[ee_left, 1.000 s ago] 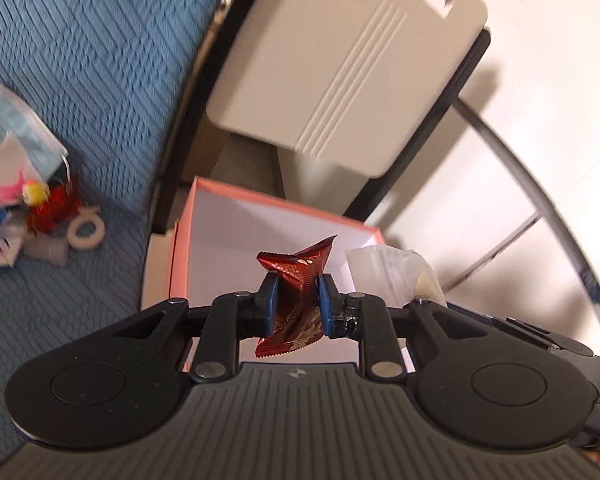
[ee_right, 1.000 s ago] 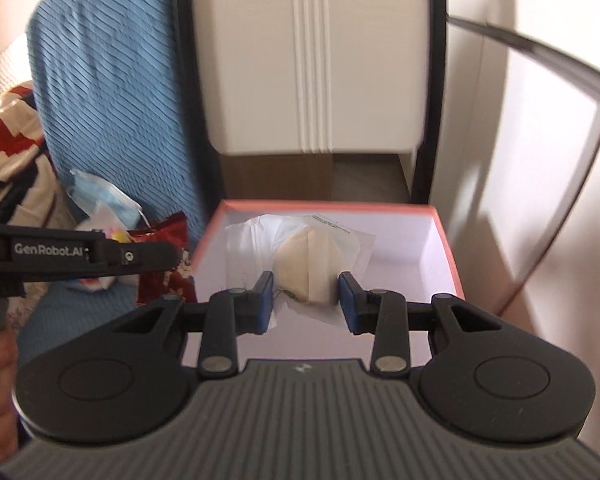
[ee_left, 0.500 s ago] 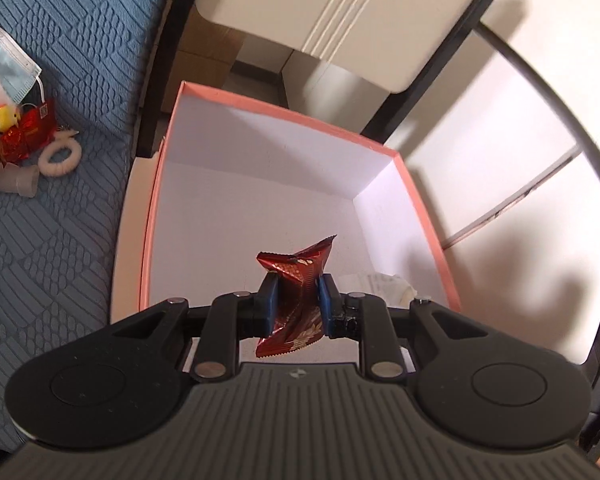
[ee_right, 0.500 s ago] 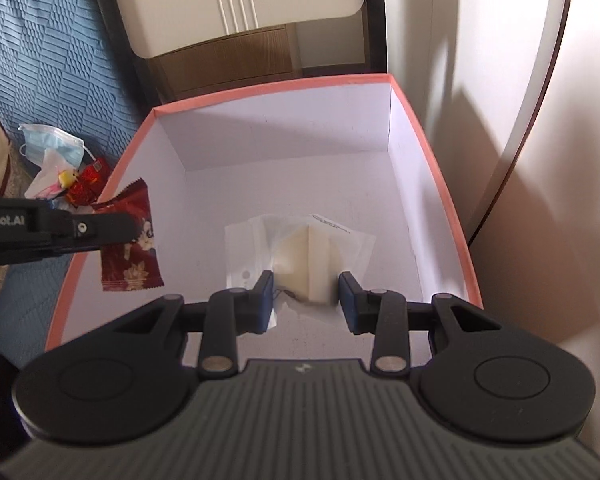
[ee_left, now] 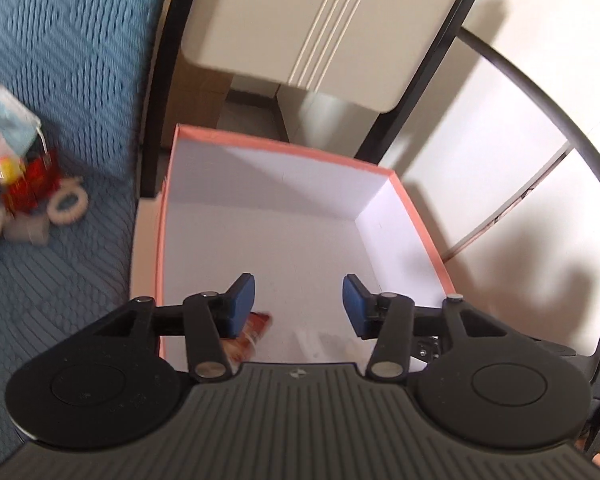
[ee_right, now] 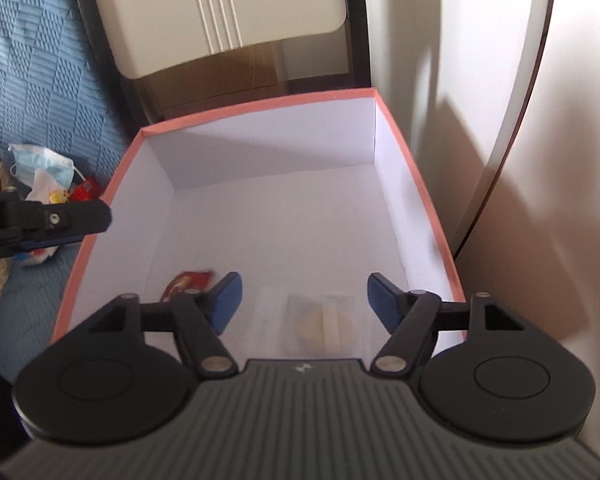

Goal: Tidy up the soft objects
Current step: 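Carry both items over the white box and open both tools to drop them, then withdraw both open tools from the box back toward the seat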

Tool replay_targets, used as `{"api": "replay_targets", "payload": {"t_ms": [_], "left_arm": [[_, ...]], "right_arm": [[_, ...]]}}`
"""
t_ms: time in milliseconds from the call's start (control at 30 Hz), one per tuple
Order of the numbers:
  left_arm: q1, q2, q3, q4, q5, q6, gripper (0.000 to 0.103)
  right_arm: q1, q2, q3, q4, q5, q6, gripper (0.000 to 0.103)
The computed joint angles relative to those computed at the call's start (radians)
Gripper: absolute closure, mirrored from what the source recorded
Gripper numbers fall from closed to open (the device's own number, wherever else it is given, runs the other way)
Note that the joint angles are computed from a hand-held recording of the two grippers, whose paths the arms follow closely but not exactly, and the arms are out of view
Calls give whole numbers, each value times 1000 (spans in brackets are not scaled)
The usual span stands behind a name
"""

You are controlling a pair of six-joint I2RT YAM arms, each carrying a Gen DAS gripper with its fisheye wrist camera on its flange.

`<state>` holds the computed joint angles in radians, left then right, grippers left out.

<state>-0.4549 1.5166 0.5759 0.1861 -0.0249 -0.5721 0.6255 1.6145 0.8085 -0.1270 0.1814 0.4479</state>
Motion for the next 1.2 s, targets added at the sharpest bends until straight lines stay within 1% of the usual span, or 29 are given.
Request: {"api": "replay_targets", "payload": {"t_ms": [167, 333, 500, 567, 700, 800, 900, 1033, 1133, 1200], "left_arm": [[14, -143, -15, -69, -23, 42, 48], [37, -334, -31, -168, -55, 96, 48], [88, -548, -49, -289, -33, 128, 48], [114, -635, -52, -349, -17, 157, 48], [208, -790, -51, -467, 62, 233, 48], [308, -894, -54, -542, 152, 285, 48], [436, -975, -62, -605, 263, 341, 48], [649, -1049, -84, -666, 437, 433, 48], [832, -1056, -94, -711, 578, 501, 48], [928, -1046, -103, -730, 640, 557, 48]], "right_arm": [[35, -71, 20, -38, 25, 12, 31], [97, -144, 59, -75, 72, 29, 31], [185, -186, 112, -118, 144, 50, 31], [226, -194, 135, -135, 180, 70, 31], [305, -180, 187, -159, 260, 130, 31], [367, -151, 237, -185, 323, 157, 31], [421, -109, 292, -206, 362, 171, 31], [488, -47, 340, -192, 408, 164, 31], [529, 10, 375, -188, 430, 159, 31], [545, 46, 395, -180, 422, 156, 31]]}}
